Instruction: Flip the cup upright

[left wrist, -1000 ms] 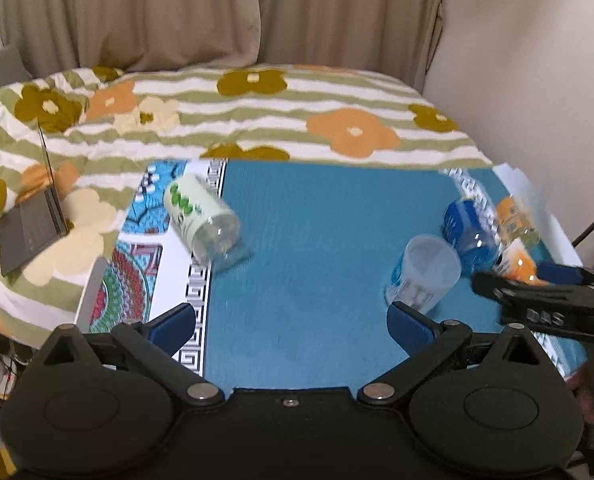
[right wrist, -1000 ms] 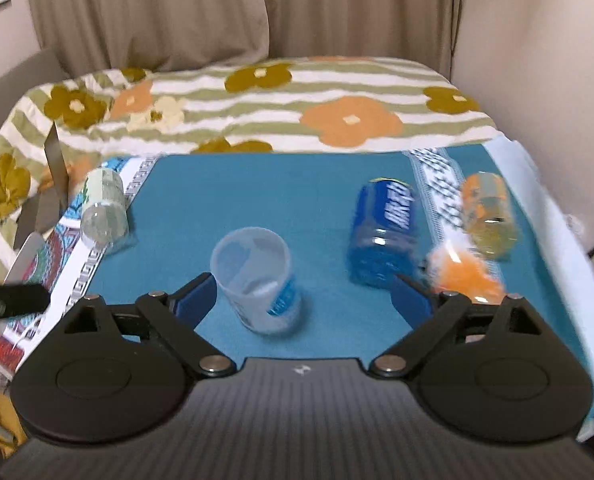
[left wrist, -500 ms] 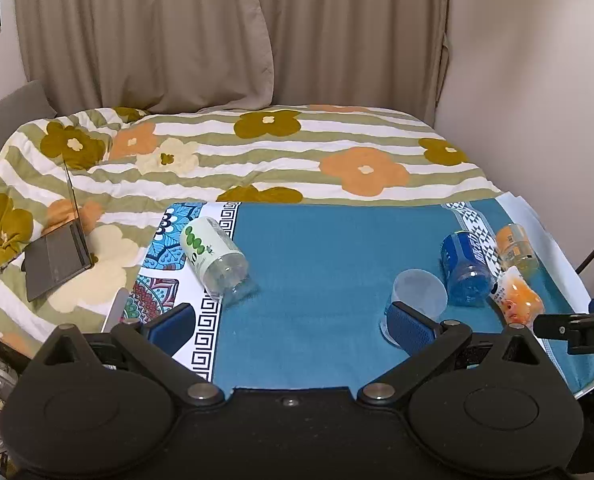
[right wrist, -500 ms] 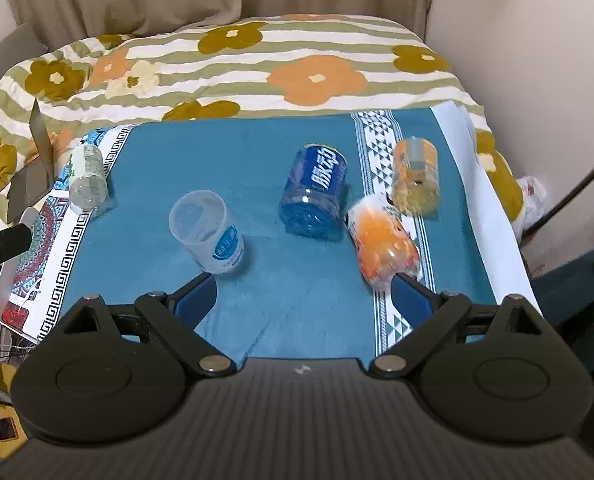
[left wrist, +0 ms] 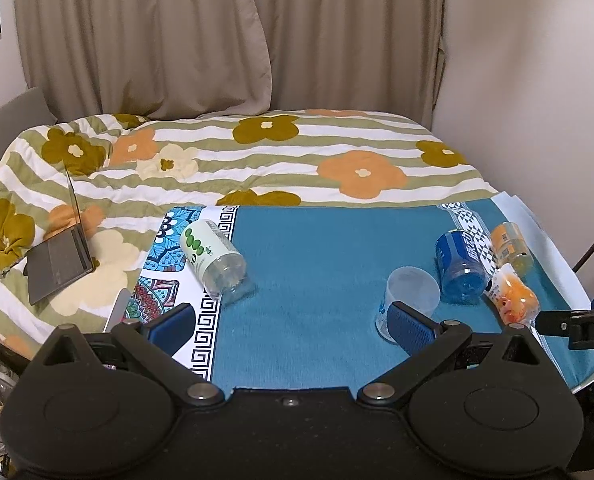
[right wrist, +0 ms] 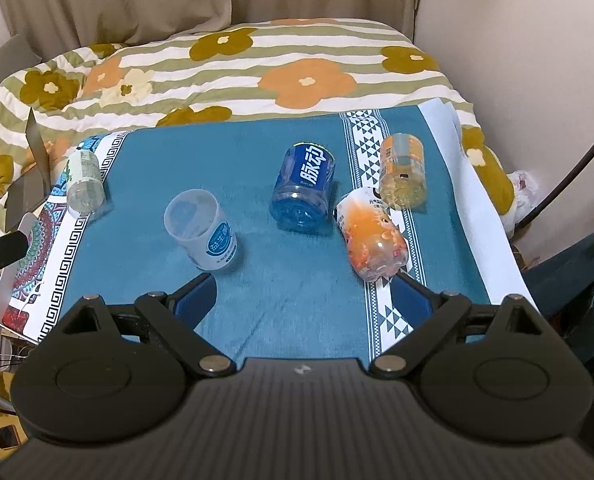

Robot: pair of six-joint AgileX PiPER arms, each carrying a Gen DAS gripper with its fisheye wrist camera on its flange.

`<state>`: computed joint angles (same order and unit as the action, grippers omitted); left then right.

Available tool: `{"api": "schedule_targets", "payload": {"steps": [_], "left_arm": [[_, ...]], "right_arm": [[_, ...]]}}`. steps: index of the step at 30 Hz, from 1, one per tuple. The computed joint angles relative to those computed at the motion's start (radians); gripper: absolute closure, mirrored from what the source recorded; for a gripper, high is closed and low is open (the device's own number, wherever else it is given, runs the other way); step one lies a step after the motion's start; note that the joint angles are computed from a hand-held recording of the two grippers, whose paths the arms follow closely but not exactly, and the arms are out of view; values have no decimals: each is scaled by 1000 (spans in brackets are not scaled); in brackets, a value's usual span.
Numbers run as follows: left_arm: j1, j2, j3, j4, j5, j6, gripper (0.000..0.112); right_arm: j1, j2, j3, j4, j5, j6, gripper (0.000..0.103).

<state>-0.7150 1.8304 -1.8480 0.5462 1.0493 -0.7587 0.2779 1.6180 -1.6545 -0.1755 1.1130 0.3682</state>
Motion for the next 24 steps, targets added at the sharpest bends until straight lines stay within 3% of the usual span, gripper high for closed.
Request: {"api": "schedule_targets", "payload": {"steps": [24], "left_arm": [[-3,34,-50,20,18,19,9]], "right_arm": [[-11,26,-31,9,5,-22,0]]}}
